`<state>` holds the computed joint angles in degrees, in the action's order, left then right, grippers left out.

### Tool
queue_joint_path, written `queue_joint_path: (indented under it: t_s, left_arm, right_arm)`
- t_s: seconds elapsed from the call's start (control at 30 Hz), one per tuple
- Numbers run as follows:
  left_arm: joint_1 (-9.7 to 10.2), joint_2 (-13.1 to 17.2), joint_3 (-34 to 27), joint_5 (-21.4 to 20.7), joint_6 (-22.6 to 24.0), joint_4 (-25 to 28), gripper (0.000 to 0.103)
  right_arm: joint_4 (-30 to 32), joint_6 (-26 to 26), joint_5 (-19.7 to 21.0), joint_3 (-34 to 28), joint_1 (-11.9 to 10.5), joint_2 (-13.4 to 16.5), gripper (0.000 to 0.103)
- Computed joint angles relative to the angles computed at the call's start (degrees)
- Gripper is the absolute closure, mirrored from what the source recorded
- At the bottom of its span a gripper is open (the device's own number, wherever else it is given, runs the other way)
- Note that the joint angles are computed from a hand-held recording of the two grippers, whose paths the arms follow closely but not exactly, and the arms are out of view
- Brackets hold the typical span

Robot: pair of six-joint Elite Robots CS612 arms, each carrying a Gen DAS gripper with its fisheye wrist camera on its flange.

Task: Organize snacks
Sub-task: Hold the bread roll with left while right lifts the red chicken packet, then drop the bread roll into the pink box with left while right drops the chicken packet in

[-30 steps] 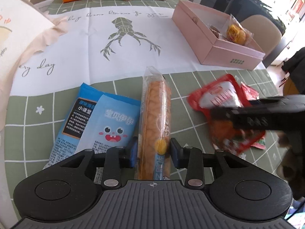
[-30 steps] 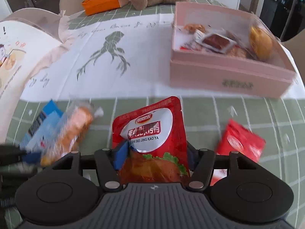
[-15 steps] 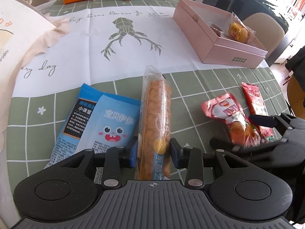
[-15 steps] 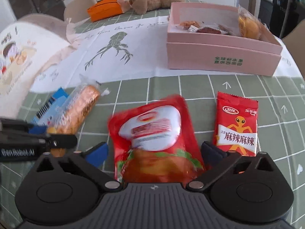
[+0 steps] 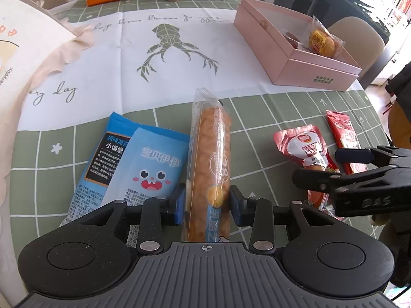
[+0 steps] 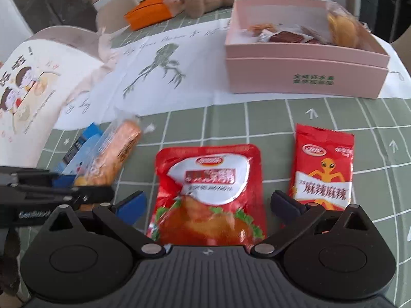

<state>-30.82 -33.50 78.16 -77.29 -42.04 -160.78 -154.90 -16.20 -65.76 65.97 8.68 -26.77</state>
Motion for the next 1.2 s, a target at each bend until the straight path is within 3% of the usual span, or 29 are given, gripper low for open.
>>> queue_joint_path:
  t_s: [0.07,0.13,0.37,0.8,0.93,1.03,1.2]
  left_arm:
    - [-0.03,0.0,0.0,0.1,0.1,0.1,0.063]
    - [-0.07,0.0,0.0,0.2,0.4,0.1,0.063]
    - [-0.12,0.1,0.0,0.3,1.0,0.1,0.063]
    - [-0.37,0.1,-0.4,0.8,1.1,0.9,0.064]
    - [0.27,0.0,1.0,-4.4,0.7,-5.5,0.068]
    - [-0.01,-0.4,1.4,-4.5,0.8,-8.2,0.069]
    - [0.28,-0.9,-0.6,-6.1,2.2,-16.3,0.069]
  right_arm:
    - [-2.8,-1.4,-4.3,0.8,1.0,-0.1,0.004]
    - [-5.8,-3.5,-7.8,2.0,1.8,-0.3,0.016]
    - [-5.6,-3.4,-8.0,3.2,1.6,-1.7,0.038]
    - [-9.1,0.4,-12.2,6.5,-0.5,-4.6,0.041]
    - [-9.5,2.7,-13.1,7.0,-1.2,-5.1,0.041]
    - [-10.9,4.6,-12.9,7.9,-1.9,-5.7,0.041]
    - [-14.9,8.6,-7.9,8.9,-3.6,-7.1,0.041]
